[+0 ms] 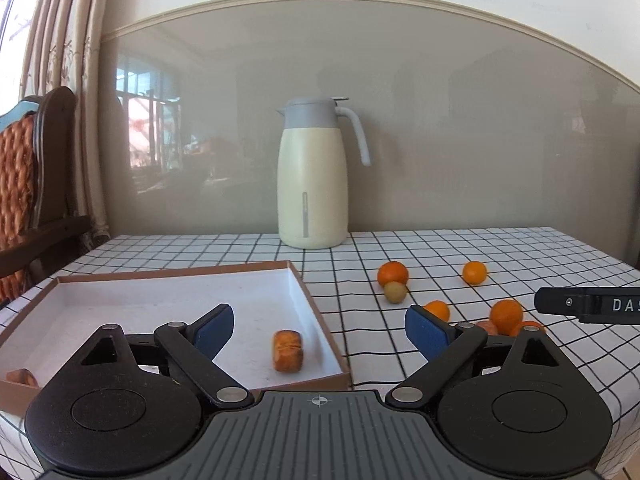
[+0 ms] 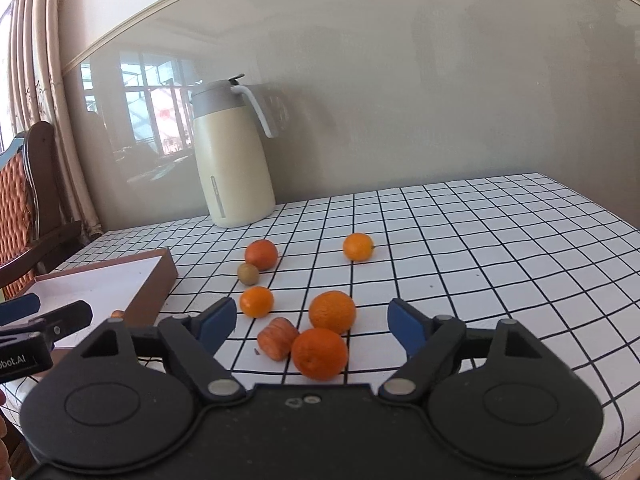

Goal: Organize fruits
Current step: 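Withdraw the left tool from the box toward the fruits, then close the left tool on the dark mangosteen while the right tool approaches an orange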

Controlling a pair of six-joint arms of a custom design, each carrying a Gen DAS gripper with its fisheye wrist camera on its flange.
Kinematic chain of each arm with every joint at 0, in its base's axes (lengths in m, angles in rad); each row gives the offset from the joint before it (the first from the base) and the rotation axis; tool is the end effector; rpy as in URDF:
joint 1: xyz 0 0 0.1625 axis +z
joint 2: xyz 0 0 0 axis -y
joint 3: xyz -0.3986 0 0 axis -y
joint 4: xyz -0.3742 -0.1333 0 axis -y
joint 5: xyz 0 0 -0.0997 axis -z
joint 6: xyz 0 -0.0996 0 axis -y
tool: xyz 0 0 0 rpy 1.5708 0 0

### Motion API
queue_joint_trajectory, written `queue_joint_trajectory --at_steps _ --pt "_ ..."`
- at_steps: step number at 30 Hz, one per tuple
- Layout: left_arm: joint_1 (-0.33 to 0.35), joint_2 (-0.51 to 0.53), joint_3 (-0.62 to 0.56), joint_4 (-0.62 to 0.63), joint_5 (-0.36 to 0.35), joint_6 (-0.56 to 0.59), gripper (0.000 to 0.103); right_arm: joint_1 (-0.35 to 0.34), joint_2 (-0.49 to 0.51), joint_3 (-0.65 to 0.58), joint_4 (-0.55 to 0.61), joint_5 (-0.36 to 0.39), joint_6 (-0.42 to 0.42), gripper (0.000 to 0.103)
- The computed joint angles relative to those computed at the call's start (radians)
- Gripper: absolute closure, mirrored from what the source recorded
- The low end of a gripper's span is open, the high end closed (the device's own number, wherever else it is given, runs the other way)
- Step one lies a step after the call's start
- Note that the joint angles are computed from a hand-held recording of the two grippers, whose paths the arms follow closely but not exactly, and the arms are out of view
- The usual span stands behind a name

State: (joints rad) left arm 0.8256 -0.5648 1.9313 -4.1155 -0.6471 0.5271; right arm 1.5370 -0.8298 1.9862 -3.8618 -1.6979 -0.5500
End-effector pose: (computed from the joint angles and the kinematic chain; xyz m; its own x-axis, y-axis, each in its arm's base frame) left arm -0.1869 -0.5163 0.0786 -0.6845 0.0265 -0.7286 0.6986 0.3099 -0.6450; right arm 0.1020 -0.5552 0.1627 -0.8493 -0.0942 0.5194 -0.5040 0.4375 -0.7447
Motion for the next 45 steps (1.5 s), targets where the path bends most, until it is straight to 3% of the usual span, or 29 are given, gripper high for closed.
queue_joint_trajectory --at_steps 2,10,19,25,40,45 --pt "-0.007 0.008 0.001 0.033 -0.017 -0.023 0.013 -0.006 -0.006 0.006 -0.006 -0.007 -0.004 0.035" --pt "-0.046 0.060 0.004 0.142 -0.079 -0.065 0.016 -0.024 -0.030 0.025 -0.013 -0.015 0.007 0.035" --pt "-0.068 0.100 -0.003 0.273 -0.098 -0.160 0.018 -0.037 -0.044 0.027 -0.003 -0.008 0.025 0.035" --pt "-0.053 0.125 -0.039 0.342 -0.079 -0.212 0.027 -0.035 -0.044 0.026 0.012 -0.005 0.017 0.035" --pt "-0.006 0.149 -0.105 0.276 -0.013 -0.192 0.030 -0.025 -0.024 0.002 0.055 -0.010 0.011 0.035" --pt "0.007 0.150 -0.122 0.260 0.014 -0.196 0.036 -0.018 -0.011 -0.012 0.070 -0.021 0.009 0.036"
